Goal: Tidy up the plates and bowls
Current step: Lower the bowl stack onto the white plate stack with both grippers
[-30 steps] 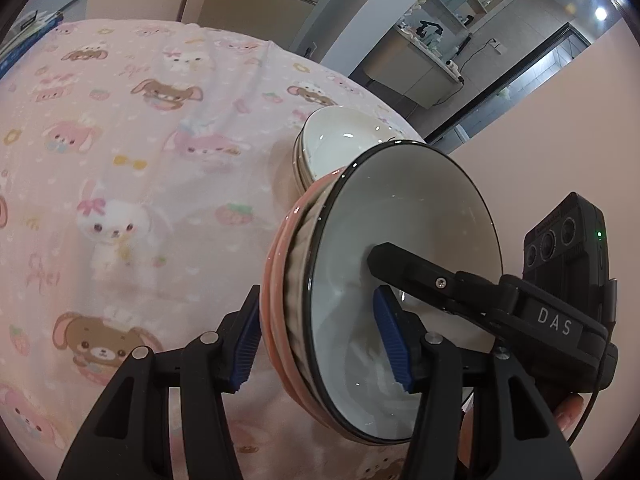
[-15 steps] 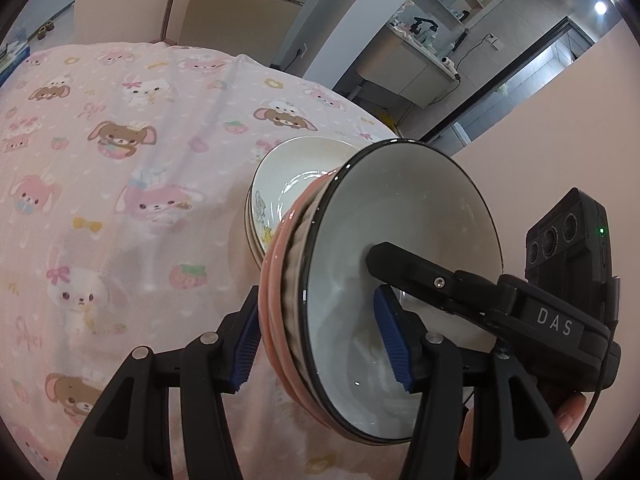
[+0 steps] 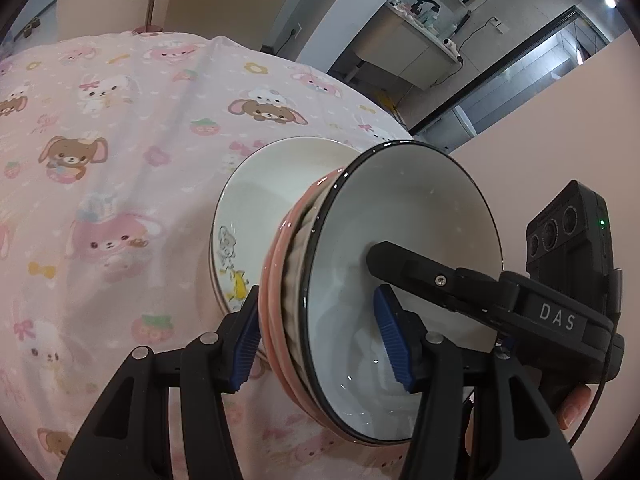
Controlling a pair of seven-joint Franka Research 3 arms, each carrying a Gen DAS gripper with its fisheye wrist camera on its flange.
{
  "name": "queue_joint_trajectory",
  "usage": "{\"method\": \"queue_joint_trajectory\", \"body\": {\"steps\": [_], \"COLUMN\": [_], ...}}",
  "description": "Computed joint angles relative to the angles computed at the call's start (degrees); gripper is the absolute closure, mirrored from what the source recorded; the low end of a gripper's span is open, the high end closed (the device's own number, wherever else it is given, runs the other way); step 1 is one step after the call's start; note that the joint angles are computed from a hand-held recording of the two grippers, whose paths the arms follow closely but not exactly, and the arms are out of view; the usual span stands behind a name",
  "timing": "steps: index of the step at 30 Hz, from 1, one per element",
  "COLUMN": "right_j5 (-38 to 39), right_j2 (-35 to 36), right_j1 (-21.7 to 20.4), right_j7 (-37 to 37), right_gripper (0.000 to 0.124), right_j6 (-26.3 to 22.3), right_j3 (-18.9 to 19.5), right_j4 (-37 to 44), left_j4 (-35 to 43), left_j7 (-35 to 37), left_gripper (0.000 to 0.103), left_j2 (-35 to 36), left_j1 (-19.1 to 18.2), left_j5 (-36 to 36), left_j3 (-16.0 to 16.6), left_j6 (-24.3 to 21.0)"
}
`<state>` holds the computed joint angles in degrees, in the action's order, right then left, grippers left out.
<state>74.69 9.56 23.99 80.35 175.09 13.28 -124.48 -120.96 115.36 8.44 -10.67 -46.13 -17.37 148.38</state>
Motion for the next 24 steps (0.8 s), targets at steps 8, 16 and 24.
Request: {"method": "queue_joint_trajectory", "body": {"steps": [8, 16, 24], "right_j5": [2.09, 4.21, 3.42], "right_j2": [2.26, 3.25, 3.63], "right_j1": [-2.14, -3.39, -2.6], "right_j7": [-1.02, -3.24, -3.27], "right_gripper": [0.074, 0.074, 0.072], "right_j6": [-2.18, -3.44, -1.64], "right_j3": [-0.64, -0.74, -0.89], "right_j4": [1.12, 1.7, 1.96], "left_j4": [5.82, 7.78, 8.43], "left_j7": [-5.24, -6.58, -6.77], "left_gripper": [0.05, 0.049, 0.048], "left_j2": [5.65, 7.73, 8.43], "left_j1": [0.04, 1.47, 2.21], "left_j5": [7.58, 9.98, 9.76], "left_j3": [-0.82, -2.56, -3.12], "left_j6": [-2.15, -3.25, -3.95]}}
